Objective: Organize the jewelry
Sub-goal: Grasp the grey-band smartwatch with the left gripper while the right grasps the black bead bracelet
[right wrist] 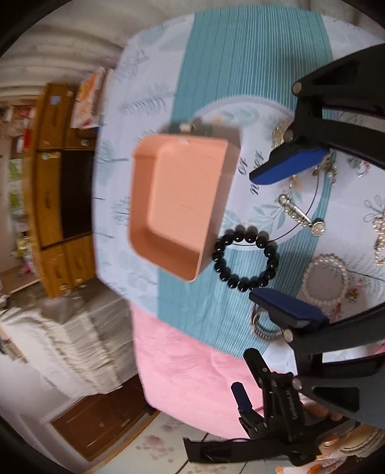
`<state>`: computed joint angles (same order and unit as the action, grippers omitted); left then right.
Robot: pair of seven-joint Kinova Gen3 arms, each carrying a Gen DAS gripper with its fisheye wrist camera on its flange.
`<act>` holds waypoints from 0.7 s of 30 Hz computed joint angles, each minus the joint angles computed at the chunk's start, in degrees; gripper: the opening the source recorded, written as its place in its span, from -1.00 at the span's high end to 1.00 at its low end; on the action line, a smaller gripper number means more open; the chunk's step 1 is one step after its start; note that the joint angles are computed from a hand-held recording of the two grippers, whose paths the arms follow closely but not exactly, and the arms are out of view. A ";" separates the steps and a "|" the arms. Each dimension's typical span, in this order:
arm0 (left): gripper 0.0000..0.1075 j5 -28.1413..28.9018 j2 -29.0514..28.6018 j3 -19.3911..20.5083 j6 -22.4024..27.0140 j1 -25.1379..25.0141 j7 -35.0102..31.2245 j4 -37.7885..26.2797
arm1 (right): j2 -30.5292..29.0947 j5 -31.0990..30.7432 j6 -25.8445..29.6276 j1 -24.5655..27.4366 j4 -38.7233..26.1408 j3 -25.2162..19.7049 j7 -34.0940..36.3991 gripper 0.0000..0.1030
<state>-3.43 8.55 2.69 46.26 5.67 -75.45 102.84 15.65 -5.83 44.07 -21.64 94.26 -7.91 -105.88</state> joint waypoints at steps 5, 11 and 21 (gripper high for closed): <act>-0.46 1.75 2.33 0.22 -2.32 -1.52 -5.44 1.64 | 6.38 -3.40 2.31 1.39 -3.15 -0.51 1.61 -0.19; -0.44 3.35 3.21 0.85 -4.65 -2.01 -12.41 2.93 | 9.61 -0.56 3.46 -1.25 -5.10 0.82 -1.06 -0.07; 0.57 3.81 6.58 1.27 -3.47 -1.05 -15.64 1.35 | 9.83 8.41 2.81 -6.10 -5.29 2.36 -5.56 0.71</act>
